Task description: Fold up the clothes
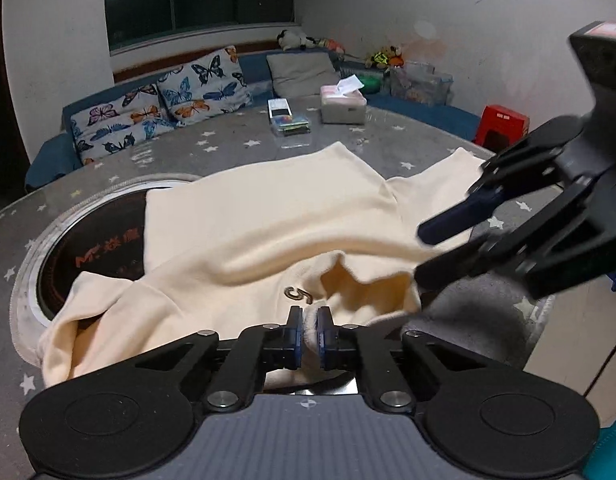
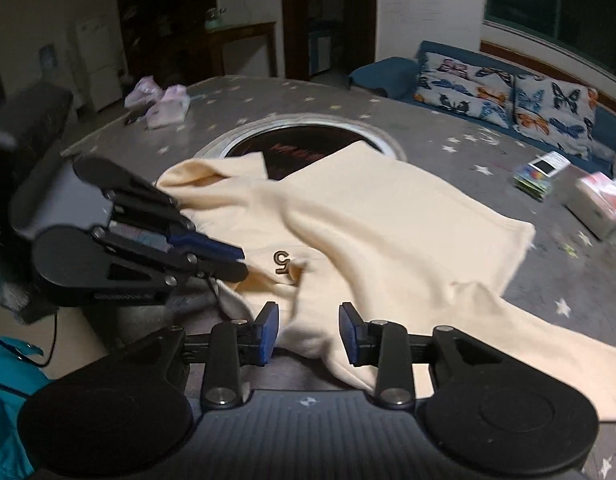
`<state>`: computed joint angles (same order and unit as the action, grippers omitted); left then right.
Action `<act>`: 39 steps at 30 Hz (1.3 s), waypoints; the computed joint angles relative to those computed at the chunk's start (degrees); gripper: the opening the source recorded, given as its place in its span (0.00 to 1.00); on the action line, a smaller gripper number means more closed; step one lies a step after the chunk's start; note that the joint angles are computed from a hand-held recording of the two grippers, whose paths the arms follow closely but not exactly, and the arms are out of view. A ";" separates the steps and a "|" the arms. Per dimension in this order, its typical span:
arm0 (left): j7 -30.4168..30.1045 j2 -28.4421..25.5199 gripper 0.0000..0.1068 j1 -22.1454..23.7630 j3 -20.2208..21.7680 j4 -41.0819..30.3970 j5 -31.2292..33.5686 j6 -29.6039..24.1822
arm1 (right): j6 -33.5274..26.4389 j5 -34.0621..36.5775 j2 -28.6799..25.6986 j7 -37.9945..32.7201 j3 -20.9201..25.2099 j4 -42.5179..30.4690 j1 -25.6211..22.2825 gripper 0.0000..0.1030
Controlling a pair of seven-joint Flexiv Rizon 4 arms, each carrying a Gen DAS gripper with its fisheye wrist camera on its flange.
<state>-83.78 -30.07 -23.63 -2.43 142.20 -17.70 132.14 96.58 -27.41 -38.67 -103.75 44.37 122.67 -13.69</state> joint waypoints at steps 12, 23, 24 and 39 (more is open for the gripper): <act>-3.40 2.82 0.07 4.86 -2.14 4.12 9.04 2.33 | 4.48 -4.72 1.74 2.93 -6.03 3.40 3.39 0.05; -4.20 3.42 0.27 4.86 -0.80 1.89 8.12 -0.02 | -10.82 -3.57 -2.21 -7.03 9.65 2.16 -10.32 0.14; -4.35 2.62 0.27 5.32 -1.08 0.93 8.33 -0.26 | -10.14 -2.90 -2.08 -7.62 9.75 1.98 -10.29 0.14; -5.73 0.45 0.25 12.82 -6.24 -0.98 19.13 -9.39 | -12.63 7.05 -5.93 -13.73 8.79 -2.55 -4.91 0.16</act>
